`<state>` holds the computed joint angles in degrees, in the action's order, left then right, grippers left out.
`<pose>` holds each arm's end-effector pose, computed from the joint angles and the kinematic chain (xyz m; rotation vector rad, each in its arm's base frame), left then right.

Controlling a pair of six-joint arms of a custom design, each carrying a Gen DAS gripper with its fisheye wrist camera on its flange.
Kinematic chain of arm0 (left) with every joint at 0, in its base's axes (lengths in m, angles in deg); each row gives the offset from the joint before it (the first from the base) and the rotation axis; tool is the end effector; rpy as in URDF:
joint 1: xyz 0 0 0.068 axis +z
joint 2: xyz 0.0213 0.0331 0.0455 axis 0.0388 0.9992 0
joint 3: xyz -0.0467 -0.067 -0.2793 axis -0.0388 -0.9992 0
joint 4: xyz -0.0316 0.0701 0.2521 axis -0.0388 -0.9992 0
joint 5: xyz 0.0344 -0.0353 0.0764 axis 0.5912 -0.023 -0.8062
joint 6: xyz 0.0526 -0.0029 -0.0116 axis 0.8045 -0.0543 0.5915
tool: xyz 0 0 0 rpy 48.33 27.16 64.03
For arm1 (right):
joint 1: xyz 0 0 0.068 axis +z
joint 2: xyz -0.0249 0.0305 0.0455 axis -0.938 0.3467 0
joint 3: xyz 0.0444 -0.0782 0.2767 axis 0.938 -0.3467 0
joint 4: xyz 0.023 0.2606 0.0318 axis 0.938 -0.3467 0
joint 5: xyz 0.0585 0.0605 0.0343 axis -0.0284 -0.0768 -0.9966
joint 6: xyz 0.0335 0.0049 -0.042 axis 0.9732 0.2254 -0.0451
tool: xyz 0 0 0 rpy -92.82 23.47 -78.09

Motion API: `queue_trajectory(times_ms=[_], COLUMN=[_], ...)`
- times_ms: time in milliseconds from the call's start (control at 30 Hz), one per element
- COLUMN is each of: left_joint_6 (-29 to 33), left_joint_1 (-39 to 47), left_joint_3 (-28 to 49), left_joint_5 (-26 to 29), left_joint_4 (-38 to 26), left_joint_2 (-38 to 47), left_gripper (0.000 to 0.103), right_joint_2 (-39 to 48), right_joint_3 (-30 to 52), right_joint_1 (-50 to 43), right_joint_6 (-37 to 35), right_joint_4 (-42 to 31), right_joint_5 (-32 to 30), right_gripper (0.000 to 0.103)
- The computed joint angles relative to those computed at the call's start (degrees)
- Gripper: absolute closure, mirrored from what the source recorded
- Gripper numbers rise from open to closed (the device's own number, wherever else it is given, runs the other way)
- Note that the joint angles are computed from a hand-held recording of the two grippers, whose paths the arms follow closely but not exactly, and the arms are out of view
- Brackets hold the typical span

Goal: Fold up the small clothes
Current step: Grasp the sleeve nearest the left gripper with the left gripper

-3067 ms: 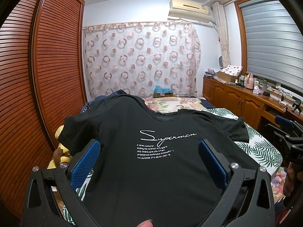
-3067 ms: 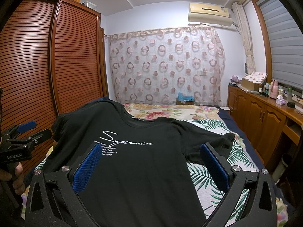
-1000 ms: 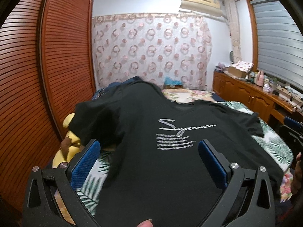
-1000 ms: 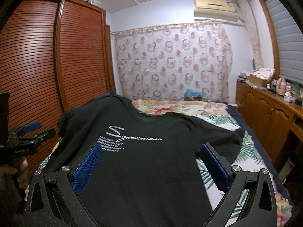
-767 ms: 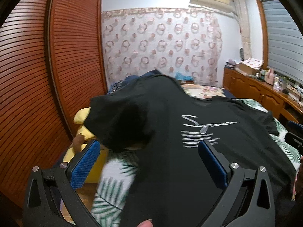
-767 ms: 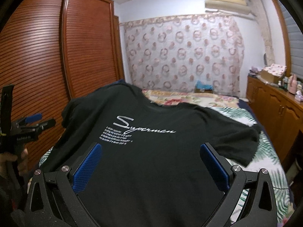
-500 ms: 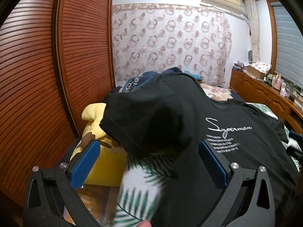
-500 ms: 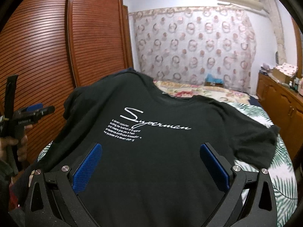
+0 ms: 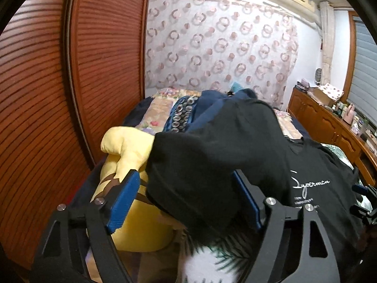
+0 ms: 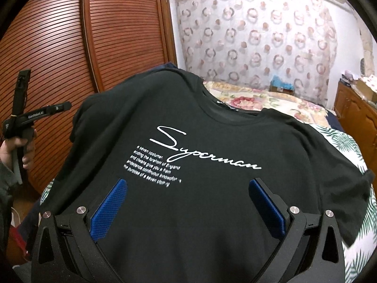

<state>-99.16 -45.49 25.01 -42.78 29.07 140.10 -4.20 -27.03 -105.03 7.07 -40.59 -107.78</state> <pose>0.1403 -0.1192 0.2033 -0.2409 2.1664 -0.0047 0.1978 -0.1061 0.2272 -0.5909 2.1469 0.4403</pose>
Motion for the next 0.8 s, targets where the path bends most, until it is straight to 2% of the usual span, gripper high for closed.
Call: queue_trajectory(times_ms=[300, 367, 433, 500, 533, 567, 600, 633, 667, 800], left_joint_6=[4.2, 4.8, 5.7, 6.3, 5.7, 5.9, 5.6, 4.9, 5.3, 4.3], left_joint_1=[11.1, 11.8, 12.6, 13.2, 12.3, 12.2, 11.3, 9.7, 9.8, 6.3], left_joint_3=[-5.1, -5.9, -7.2, -8.1, -8.0, -7.7, -7.4, -6.7, -6.4, -4.6], left_joint_5=[12.7, 13.9, 15.5, 17.0, 16.2, 15.7, 14.5, 12.5, 12.0, 7.0], left_joint_4=[10.2, 11.4, 13.2, 14.5, 13.6, 12.7, 11.8, 10.1, 9.5, 5.1], left_joint_2=[3.2, 2.8, 1.5, -0.1, -0.8, -1.4, -1.9, -2.3, -2.6, -4.9], left_gripper=[0.024, 0.025, 0.034, 0.05, 0.053, 0.065, 0.071, 0.073, 0.082, 0.093], right_joint_2=[4.5, 5.6, 6.1, 6.4, 6.5, 6.7, 6.7, 6.5, 6.6, 6.6], right_joint_3=[3.7, 4.2, 4.8, 4.9, 4.8, 4.9, 4.7, 4.4, 4.3, 4.3], right_joint_1=[10.2, 11.4, 12.1, 12.5, 12.7, 13.0, 13.1, 13.2, 13.4, 13.1], right_joint_6=[8.6, 9.0, 9.2, 9.4, 9.7, 9.8, 9.8, 10.4, 10.6, 10.7], right_joint_4=[5.3, 5.7, 5.6, 5.7, 5.8, 5.8, 5.8, 6.3, 6.6, 6.5], right_joint_5=[6.4, 7.3, 7.8, 8.1, 8.2, 8.4, 8.5, 8.8, 9.0, 8.7], right_gripper=[0.0, 0.0, 0.0, 0.0, 0.0, 0.0, 0.0, 0.0, 0.0, 0.0])
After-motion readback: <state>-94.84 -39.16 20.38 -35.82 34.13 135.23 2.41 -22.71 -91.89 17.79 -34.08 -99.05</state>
